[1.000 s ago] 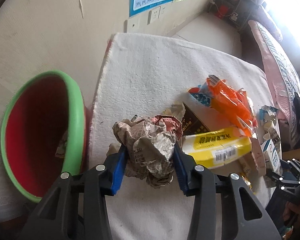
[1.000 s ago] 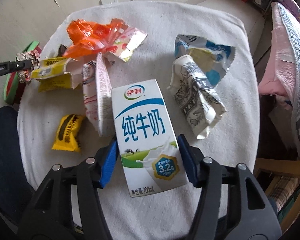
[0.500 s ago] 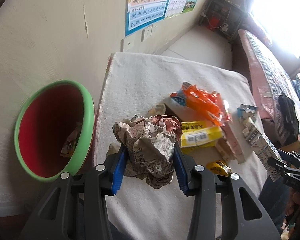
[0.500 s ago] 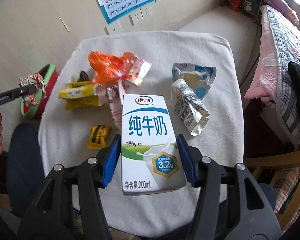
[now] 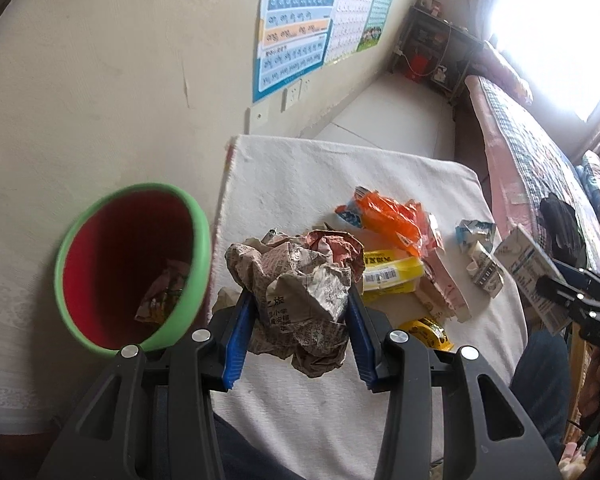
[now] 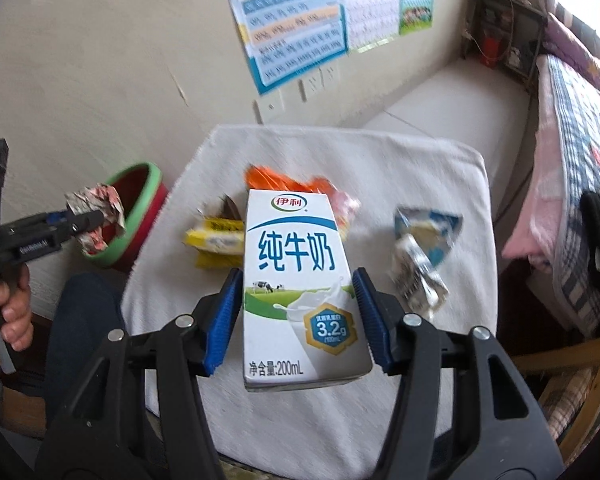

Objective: Collect trash
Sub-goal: 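Carry the paper ball and milk carton over the red bucket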

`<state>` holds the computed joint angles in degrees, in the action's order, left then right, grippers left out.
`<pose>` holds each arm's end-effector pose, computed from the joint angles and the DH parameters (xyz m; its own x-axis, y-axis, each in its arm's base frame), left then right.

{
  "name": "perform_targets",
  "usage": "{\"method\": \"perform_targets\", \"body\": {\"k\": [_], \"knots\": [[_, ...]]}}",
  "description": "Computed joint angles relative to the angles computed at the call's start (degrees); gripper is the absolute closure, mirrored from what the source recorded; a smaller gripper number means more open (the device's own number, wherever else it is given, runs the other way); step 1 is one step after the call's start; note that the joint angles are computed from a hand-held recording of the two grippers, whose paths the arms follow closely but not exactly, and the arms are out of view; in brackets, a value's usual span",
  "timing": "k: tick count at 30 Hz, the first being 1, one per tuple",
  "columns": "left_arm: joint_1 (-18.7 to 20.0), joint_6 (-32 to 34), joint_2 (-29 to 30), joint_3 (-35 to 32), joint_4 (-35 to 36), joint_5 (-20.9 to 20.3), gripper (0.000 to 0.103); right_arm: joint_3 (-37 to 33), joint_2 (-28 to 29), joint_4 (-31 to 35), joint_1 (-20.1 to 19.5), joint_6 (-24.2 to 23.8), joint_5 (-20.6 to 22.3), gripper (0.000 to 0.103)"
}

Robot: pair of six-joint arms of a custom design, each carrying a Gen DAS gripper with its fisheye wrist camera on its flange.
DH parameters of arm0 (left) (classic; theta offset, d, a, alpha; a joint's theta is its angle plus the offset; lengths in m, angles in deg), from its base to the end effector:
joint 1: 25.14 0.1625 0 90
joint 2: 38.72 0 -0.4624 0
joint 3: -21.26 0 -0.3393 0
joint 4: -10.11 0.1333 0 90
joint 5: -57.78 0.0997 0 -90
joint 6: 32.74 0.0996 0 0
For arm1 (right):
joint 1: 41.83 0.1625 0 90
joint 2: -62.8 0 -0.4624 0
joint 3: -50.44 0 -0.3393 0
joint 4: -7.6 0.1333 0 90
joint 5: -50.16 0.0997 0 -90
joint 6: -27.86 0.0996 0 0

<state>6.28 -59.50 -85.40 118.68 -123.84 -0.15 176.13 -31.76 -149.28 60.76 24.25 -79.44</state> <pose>-0.4329 -0.4826 0.1406 -0.7281 0.4418 -0.5240 0.5818 0.8025 -0.1318 0.1508 -0.3551 0.4440 -0.8204 0.1452 0.5531 -0.2290 0.8028 -0.5505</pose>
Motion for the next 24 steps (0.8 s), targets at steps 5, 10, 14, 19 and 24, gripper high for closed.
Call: {"method": "perform_targets", "body": {"k": [5, 10, 14, 19, 24], "knots": [[0.5, -0.8, -1.6, 0.7, -0.4, 1.3, 0.062, -2.9, 3.7, -1.1, 2.5, -0.6, 0.1, 0.049], [1.3, -1.7, -3.1, 1.2, -0.1, 2.7, 0.062, -5.6, 7.9, -2.0, 4.5, -1.4, 0.9, 0.049], [2.2, -2.4, -4.4, 1.7, 0.2, 3.8, 0.062, -7.6, 11.1, -2.0, 5.9, -1.8, 1.4, 0.049], [3.6, -3.3, -6.4, 2.3, 0.8, 5.2, 0.062, -10.6, 15.3, -1.6, 7.3, -2.6, 3.0, 0.049], [5.0, -4.2, -7.9, 2.3, 1.5, 6.4, 0.062, -14.6, 20.3, -0.9, 9.0, -4.3, 4.6, 0.049]]}}
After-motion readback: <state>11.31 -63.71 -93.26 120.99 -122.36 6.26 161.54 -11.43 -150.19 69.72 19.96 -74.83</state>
